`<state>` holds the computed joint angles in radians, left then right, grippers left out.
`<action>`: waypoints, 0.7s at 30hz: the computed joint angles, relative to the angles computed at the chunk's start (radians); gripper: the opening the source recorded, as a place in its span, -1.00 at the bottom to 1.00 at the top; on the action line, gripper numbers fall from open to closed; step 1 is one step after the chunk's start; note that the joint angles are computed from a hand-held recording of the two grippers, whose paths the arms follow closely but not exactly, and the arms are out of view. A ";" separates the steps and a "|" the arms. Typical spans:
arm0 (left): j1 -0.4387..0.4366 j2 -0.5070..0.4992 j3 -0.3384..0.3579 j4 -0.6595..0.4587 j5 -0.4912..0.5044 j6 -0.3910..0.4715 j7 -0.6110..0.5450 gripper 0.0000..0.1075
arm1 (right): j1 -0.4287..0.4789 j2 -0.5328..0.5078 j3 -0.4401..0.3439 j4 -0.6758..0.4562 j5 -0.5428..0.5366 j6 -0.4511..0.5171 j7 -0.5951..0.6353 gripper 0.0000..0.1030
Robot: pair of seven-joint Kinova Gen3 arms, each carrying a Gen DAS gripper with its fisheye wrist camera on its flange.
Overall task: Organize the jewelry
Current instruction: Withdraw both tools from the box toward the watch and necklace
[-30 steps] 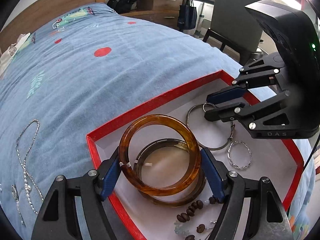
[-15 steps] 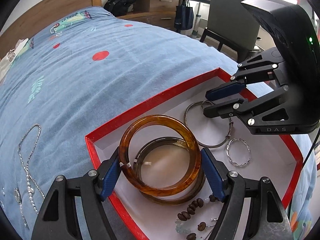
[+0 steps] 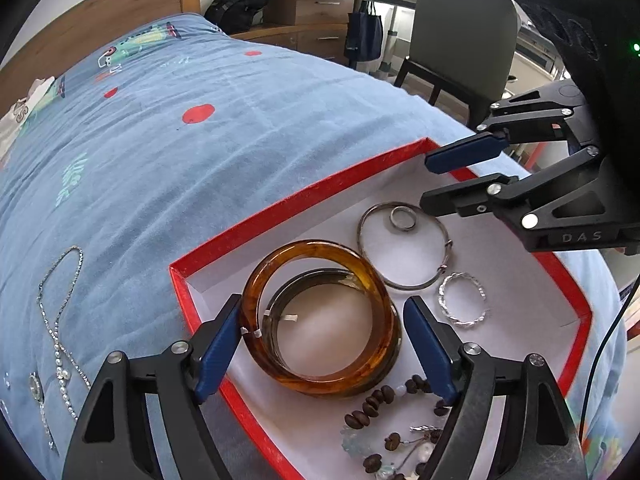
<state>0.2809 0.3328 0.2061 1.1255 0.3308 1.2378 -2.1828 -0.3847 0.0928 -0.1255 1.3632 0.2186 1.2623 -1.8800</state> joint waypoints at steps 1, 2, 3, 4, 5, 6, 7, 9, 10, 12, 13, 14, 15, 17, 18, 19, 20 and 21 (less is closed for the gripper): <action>-0.002 0.001 0.000 -0.003 0.004 0.002 0.001 0.51 | -0.002 -0.007 0.000 -0.001 0.004 0.005 -0.010 -0.41; -0.005 0.000 0.002 -0.007 0.010 0.008 0.002 0.52 | -0.005 -0.013 -0.002 -0.003 0.009 0.009 -0.020 -0.42; -0.008 0.000 0.002 -0.011 0.015 0.012 0.001 0.52 | -0.008 -0.025 -0.003 -0.002 0.013 0.015 -0.038 -0.42; -0.010 -0.004 0.002 -0.011 0.019 0.014 0.001 0.52 | -0.009 -0.032 -0.005 -0.002 0.017 0.021 -0.052 -0.41; -0.013 -0.006 0.003 -0.014 0.024 0.016 0.000 0.52 | -0.011 -0.037 -0.009 -0.003 0.024 0.029 -0.065 -0.42; -0.017 -0.007 0.004 -0.017 0.032 0.021 -0.002 0.52 | -0.015 -0.044 -0.013 -0.006 0.034 0.041 -0.081 -0.42; -0.023 -0.010 0.005 -0.020 0.042 0.029 -0.005 0.53 | -0.018 -0.050 -0.017 -0.009 0.040 0.052 -0.093 -0.42; -0.029 -0.019 0.004 -0.021 0.051 0.037 -0.007 0.55 | -0.026 -0.063 -0.027 -0.018 0.055 0.080 -0.126 -0.42; -0.033 -0.025 0.004 -0.021 0.058 0.041 -0.009 0.56 | -0.030 -0.071 -0.032 -0.021 0.066 0.094 -0.143 -0.42; -0.046 -0.041 0.003 -0.018 0.076 0.051 -0.018 0.56 | -0.037 -0.086 -0.043 -0.026 0.083 0.114 -0.176 -0.42; -0.056 -0.052 0.002 -0.015 0.088 0.057 -0.024 0.56 | -0.042 -0.094 -0.051 -0.030 0.094 0.129 -0.198 -0.42; -0.064 -0.061 0.000 -0.013 0.098 0.063 -0.029 0.56 | -0.046 -0.100 -0.058 -0.035 0.101 0.141 -0.213 -0.41; -0.076 -0.072 -0.002 -0.011 0.113 0.073 -0.036 0.56 | -0.052 -0.107 -0.067 -0.042 0.110 0.156 -0.234 -0.41; -0.096 -0.093 -0.008 -0.008 0.135 0.092 -0.055 0.56 | -0.067 -0.119 -0.088 -0.055 0.128 0.187 -0.274 -0.42; -0.109 -0.106 -0.013 -0.005 0.146 0.101 -0.067 0.56 | -0.078 -0.123 -0.101 -0.066 0.143 0.209 -0.301 -0.41; -0.118 -0.115 -0.018 -0.005 0.155 0.111 -0.073 0.56 | -0.089 -0.126 -0.115 -0.077 0.156 0.229 -0.330 -0.41; -0.132 -0.123 -0.024 -0.008 0.168 0.130 -0.078 0.56 | -0.101 -0.128 -0.128 -0.089 0.170 0.249 -0.358 -0.42; -0.149 -0.133 -0.031 -0.008 0.184 0.147 -0.086 0.56 | -0.113 -0.128 -0.140 -0.099 0.182 0.266 -0.382 -0.42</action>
